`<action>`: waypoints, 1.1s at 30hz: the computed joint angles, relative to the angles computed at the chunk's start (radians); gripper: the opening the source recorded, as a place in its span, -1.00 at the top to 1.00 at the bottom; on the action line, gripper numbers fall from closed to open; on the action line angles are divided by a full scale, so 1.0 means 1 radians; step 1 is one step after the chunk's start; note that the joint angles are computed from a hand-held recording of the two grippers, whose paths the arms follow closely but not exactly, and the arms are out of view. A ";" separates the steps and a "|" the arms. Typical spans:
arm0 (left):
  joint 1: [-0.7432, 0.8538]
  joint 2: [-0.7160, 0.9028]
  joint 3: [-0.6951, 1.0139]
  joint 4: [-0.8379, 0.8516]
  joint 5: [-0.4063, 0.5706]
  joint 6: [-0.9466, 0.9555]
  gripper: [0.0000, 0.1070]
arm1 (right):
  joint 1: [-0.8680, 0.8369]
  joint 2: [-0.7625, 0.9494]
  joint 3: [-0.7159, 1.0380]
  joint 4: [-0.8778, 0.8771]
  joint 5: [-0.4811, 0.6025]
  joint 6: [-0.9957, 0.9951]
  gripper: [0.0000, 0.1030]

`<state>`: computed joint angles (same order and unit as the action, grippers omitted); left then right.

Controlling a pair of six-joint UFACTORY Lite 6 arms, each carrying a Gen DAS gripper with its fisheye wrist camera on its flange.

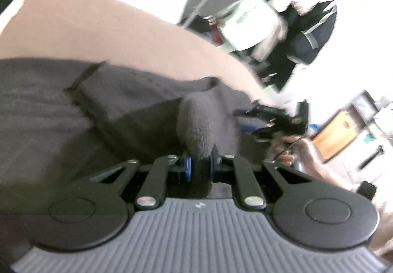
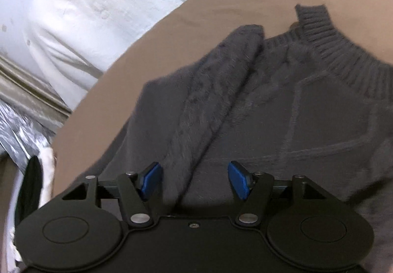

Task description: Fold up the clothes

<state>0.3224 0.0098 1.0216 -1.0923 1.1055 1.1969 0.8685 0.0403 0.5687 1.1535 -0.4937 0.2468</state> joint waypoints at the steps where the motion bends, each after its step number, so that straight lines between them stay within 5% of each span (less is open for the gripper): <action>1: -0.054 0.006 0.007 0.099 -0.096 -0.070 0.72 | -0.039 0.027 0.025 -0.035 0.014 -0.008 -0.30; 4: -0.174 0.112 0.020 0.290 -0.246 -0.235 0.72 | -0.080 0.094 0.114 0.079 0.019 -0.255 -0.13; 7: -0.163 0.146 0.066 0.292 -0.214 -0.254 0.71 | -0.064 0.149 0.205 0.306 -0.050 -0.562 0.81; 11: -0.166 0.133 0.070 0.278 -0.215 -0.230 0.65 | 0.018 0.189 0.342 0.608 -0.270 -0.956 0.85; 16: -0.219 0.158 0.112 0.366 -0.227 -0.349 0.35 | 0.069 0.315 0.572 0.938 -0.430 -1.396 0.42; 18: -0.205 0.127 0.110 0.367 -0.228 -0.348 0.00 | 0.153 0.275 0.557 0.954 -0.450 -1.356 -0.26; 19: -0.193 0.106 0.097 0.372 -0.243 -0.326 -0.03 | 0.200 0.251 0.537 0.940 -0.445 -1.313 -0.33; 23: -0.199 -0.004 0.036 0.397 -0.338 -0.276 -0.04 | 0.386 0.207 0.515 0.893 -0.447 -1.164 -0.34; 28: -0.092 -0.130 -0.008 0.236 -0.248 -0.044 -0.04 | 0.475 0.353 0.603 0.963 -0.313 -1.332 -0.33; 33: -0.118 -0.249 -0.115 0.094 -0.193 0.107 -0.12 | 0.523 0.332 0.553 1.017 -0.305 -1.359 -0.34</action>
